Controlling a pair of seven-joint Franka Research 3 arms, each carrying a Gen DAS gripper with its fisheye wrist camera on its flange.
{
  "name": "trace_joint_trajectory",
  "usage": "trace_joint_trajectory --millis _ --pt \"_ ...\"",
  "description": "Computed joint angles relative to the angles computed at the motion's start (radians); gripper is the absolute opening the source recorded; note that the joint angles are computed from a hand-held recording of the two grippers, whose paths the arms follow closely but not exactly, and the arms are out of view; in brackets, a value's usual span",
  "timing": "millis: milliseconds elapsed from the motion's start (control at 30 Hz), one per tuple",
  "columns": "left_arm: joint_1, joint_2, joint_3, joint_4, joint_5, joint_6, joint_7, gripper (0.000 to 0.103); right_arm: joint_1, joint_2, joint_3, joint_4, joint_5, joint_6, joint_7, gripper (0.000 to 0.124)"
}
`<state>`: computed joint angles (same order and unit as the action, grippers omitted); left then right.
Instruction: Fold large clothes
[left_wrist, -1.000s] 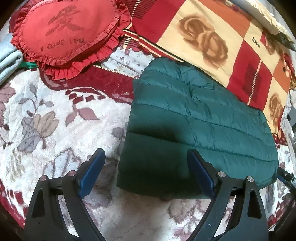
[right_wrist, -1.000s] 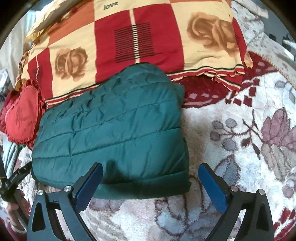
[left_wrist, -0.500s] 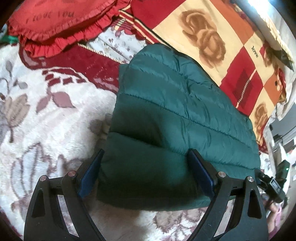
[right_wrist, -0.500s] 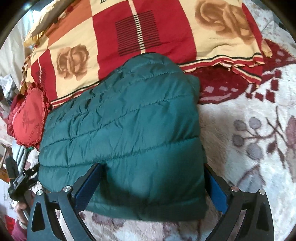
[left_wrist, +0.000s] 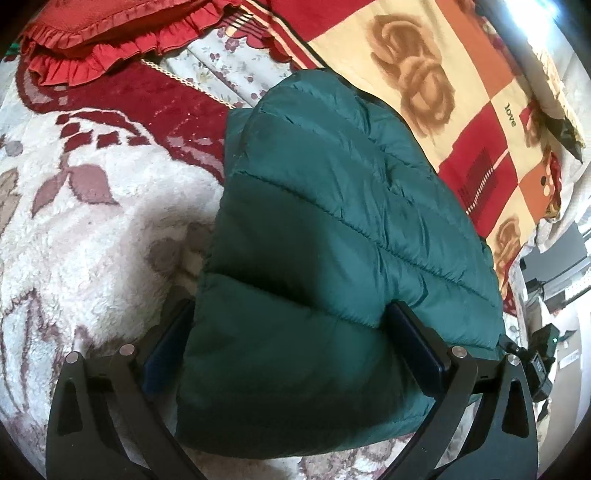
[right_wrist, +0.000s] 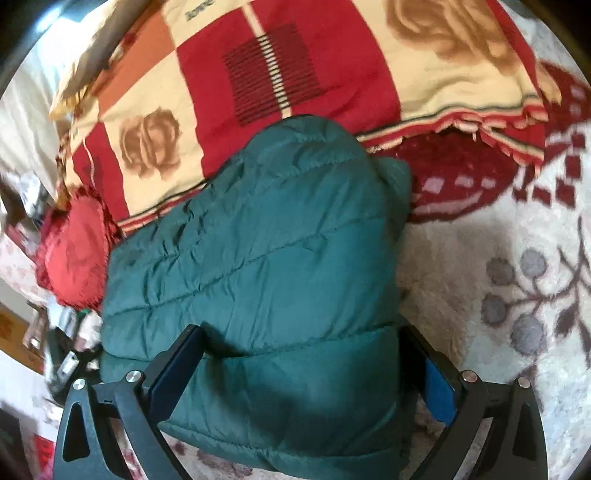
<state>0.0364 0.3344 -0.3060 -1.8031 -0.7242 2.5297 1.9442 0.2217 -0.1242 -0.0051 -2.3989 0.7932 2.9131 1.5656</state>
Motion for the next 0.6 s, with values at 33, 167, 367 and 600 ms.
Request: trace_joint_trajectory --millis 33,167,367,600 --pt "0.0 0.003 -0.001 0.002 -0.002 0.0 0.003 0.103 -0.01 0.004 0.012 0.001 0.013 0.002 -0.004 0.103" --pt "0.003 0.011 -0.005 0.012 -0.008 -0.013 0.005 0.103 -0.017 0.012 0.035 -0.005 -0.149 0.038 0.116 0.103" --pt "0.021 -0.015 -0.006 0.014 -0.034 -0.085 0.038 0.072 -0.04 -0.027 0.073 -0.018 -0.35 0.043 0.266 0.049" --pt "0.019 -0.145 0.031 -0.068 -0.13 -0.137 0.185 0.05 -0.038 -0.171 0.104 -0.087 -0.485 0.049 0.431 0.032"
